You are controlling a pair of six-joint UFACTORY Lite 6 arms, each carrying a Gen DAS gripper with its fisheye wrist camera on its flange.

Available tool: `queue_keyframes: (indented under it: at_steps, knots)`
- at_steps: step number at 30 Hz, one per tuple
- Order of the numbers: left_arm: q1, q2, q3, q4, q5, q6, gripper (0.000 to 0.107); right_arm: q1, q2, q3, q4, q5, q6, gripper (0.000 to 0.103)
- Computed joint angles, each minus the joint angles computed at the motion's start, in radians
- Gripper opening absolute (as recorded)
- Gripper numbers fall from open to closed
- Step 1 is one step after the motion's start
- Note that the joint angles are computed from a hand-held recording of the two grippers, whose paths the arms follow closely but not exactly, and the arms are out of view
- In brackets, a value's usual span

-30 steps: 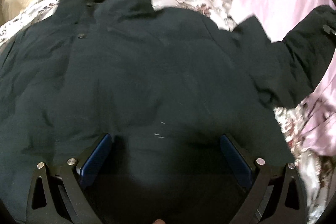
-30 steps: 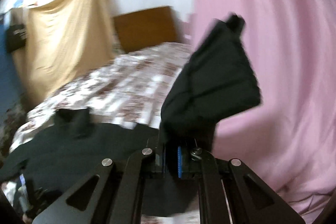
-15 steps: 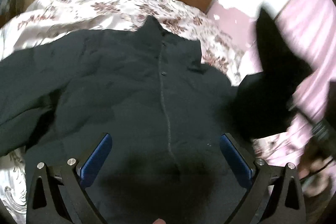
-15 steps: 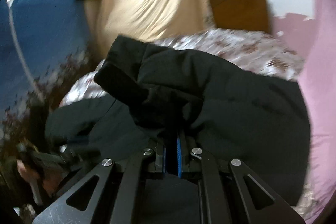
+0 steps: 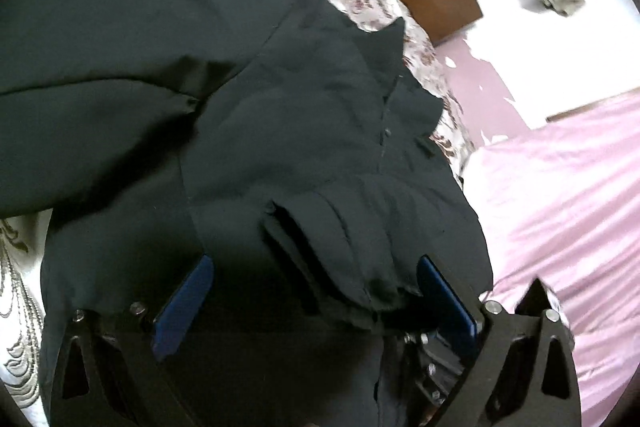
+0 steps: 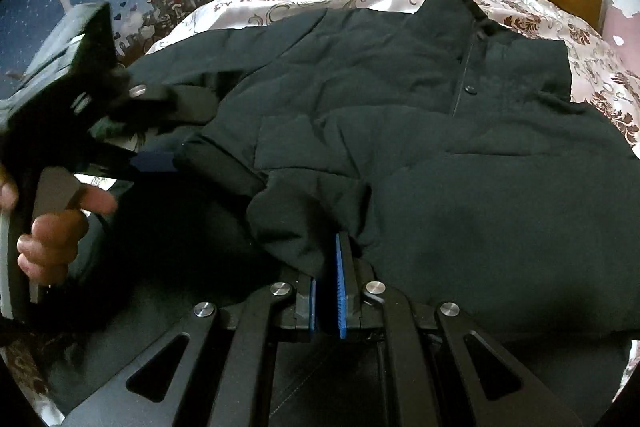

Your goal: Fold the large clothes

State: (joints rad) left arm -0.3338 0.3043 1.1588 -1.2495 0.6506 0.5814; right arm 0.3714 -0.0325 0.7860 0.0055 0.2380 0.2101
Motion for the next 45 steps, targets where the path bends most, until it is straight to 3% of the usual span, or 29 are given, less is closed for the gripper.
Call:
queue_keyframes:
  at_steps: [1, 2, 3, 4, 6, 7, 9, 11, 12, 14, 16, 19, 22, 25, 29, 32, 35, 37, 39, 42, 45]
  knots:
    - [-0.013, 0.009, 0.014, 0.019, -0.020, -0.025, 0.094, 0.000, -0.013, -0.010, -0.014, 0.003, 0.010, 0.009]
    - [-0.027, -0.010, 0.006, 0.034, -0.032, -0.043, 0.080, -0.003, -0.041, -0.025, -0.037, 0.019, 0.027, 0.011]
    - [-0.040, 0.006, 0.032, 0.053, -0.037, -0.065, 0.058, 0.002, -0.070, -0.039, -0.050, 0.036, 0.040, 0.012]
    - [-0.049, 0.017, 0.053, 0.079, -0.035, -0.089, 0.048, -0.005, -0.097, -0.049, -0.026, 0.054, 0.013, 0.016]
    - [-0.086, 0.036, 0.096, 0.158, -0.062, -0.160, 0.017, -0.037, -0.151, -0.054, 0.114, 0.107, -0.136, 0.026]
    - [-0.109, 0.031, 0.112, 0.206, -0.093, -0.190, 0.009, -0.053, -0.177, -0.061, 0.162, 0.127, -0.193, 0.034]
    - [-0.134, 0.002, 0.120, 0.292, -0.141, -0.238, 0.006, -0.071, -0.275, -0.100, 0.205, 0.160, -0.254, 0.039]
    - [-0.166, -0.050, 0.120, 0.481, -0.214, -0.399, 0.005, -0.128, -0.402, -0.137, 0.251, 0.205, -0.368, 0.042]
    - [-0.179, -0.071, 0.118, 0.585, -0.252, -0.487, 0.005, -0.169, -0.471, -0.154, 0.240, 0.221, -0.382, 0.045]
    - [-0.188, -0.101, 0.119, 0.795, -0.300, -0.657, 0.005, -0.270, -0.561, -0.171, 0.165, 0.250, -0.357, 0.060]
    - [-0.198, -0.089, 0.152, 1.004, -0.315, -0.814, 0.005, -0.407, -0.548, -0.169, 0.118, 0.243, -0.346, 0.060]
    - [-0.241, -0.017, 0.225, 1.318, -0.276, -1.060, 0.005, -0.609, -0.388, -0.136, 0.096, 0.173, -0.363, 0.060]
    - [-0.282, 0.054, 0.254, 1.582, -0.243, -1.280, 0.005, -0.781, -0.142, -0.070, 0.250, 0.106, -0.540, 0.060]
    - [-0.286, 0.100, 0.251, 1.662, -0.243, -1.335, 0.005, -0.860, -0.001, -0.060, 0.525, 0.077, -0.812, 0.060]
    - [-0.264, 0.110, 0.219, 1.623, -0.296, -1.305, 0.010, -0.830, 0.065, -0.076, 0.704, -0.015, -0.993, 0.061]
    - [-0.209, 0.064, 0.185, 1.383, -0.311, -1.114, 0.019, -0.823, 0.059, -0.061, 0.613, -0.005, -0.894, 0.063]
    - [-0.155, 0.006, 0.151, 1.162, -0.272, -0.931, 0.027, -0.770, -0.020, -0.074, 0.412, 0.016, -0.636, 0.066]
    - [-0.118, -0.066, 0.102, 1.060, -0.245, -0.830, 0.040, -0.689, -0.111, -0.097, 0.266, 0.039, -0.434, 0.071]
    - [-0.072, -0.179, 0.019, 0.971, -0.239, -0.742, 0.070, -0.581, -0.164, -0.099, 0.096, 0.024, -0.225, 0.075]
    - [0.015, -0.345, -0.080, 0.905, -0.198, -0.670, 0.081, -0.376, -0.159, -0.046, -0.157, 0.005, 0.089, 0.078]
    - [0.196, -0.525, -0.172, 0.808, -0.074, -0.543, 0.084, -0.168, -0.038, 0.084, -0.448, 0.017, 0.403, 0.079]
